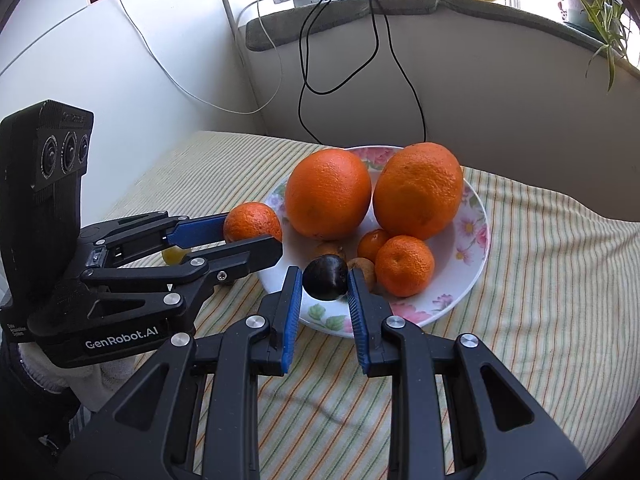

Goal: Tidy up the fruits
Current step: 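Carry the orange in the left gripper and plum in the right over the plate, then open both grippers to drop the orange and dark plum onto the plate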

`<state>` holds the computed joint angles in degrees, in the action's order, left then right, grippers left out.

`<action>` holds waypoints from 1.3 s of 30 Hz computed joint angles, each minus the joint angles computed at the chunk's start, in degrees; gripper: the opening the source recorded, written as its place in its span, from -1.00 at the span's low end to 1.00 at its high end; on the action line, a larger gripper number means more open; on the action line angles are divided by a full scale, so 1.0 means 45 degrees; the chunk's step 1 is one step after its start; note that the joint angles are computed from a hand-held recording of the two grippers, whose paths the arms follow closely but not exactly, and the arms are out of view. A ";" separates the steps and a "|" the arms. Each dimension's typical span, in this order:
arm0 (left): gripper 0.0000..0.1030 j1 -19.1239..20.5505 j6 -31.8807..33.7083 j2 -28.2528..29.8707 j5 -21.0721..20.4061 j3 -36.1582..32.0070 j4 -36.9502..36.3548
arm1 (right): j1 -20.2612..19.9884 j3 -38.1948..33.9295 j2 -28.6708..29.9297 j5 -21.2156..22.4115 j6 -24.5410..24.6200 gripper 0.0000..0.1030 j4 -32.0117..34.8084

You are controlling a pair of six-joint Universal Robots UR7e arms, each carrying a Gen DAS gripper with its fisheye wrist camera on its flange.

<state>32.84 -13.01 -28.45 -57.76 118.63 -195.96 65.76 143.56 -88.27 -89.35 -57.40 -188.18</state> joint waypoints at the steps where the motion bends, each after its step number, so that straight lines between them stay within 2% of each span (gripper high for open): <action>1: -0.26 0.0004 0.0005 -0.0003 -0.0010 -0.0010 0.0034 | 0.0018 -0.0007 0.0017 -0.0072 -0.0007 -0.52 -0.0078; 4: -0.25 -0.0005 -0.0006 0.0004 0.0073 -0.0059 0.0173 | -0.0026 -0.0013 -0.0016 -0.0071 0.0088 -0.49 -0.0076; 6: -0.09 -0.0021 0.0015 0.0005 0.0084 -0.0022 0.0043 | -0.0091 0.0027 -0.0022 -0.0002 0.0113 -0.17 -0.0288; 8: 0.00 -0.0070 0.0021 0.0010 0.0154 -0.0008 -0.0108 | -0.0118 0.0032 -0.0062 0.0093 0.0132 0.00 -0.0390; 34: 0.01 -0.0476 -0.0185 -0.0400 0.0657 0.0615 -0.0710 | 0.0055 0.0623 -0.0661 0.0206 0.0407 0.00 -0.0755; 39: 0.01 -0.0530 -0.0229 -0.0566 0.0728 0.0867 -0.0894 | 0.0362 0.0816 -0.0464 -0.0115 0.0306 0.00 -0.1073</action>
<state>30.45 -14.04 -31.00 -54.49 122.54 -199.99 67.39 147.23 -90.36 -89.87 -56.02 -193.01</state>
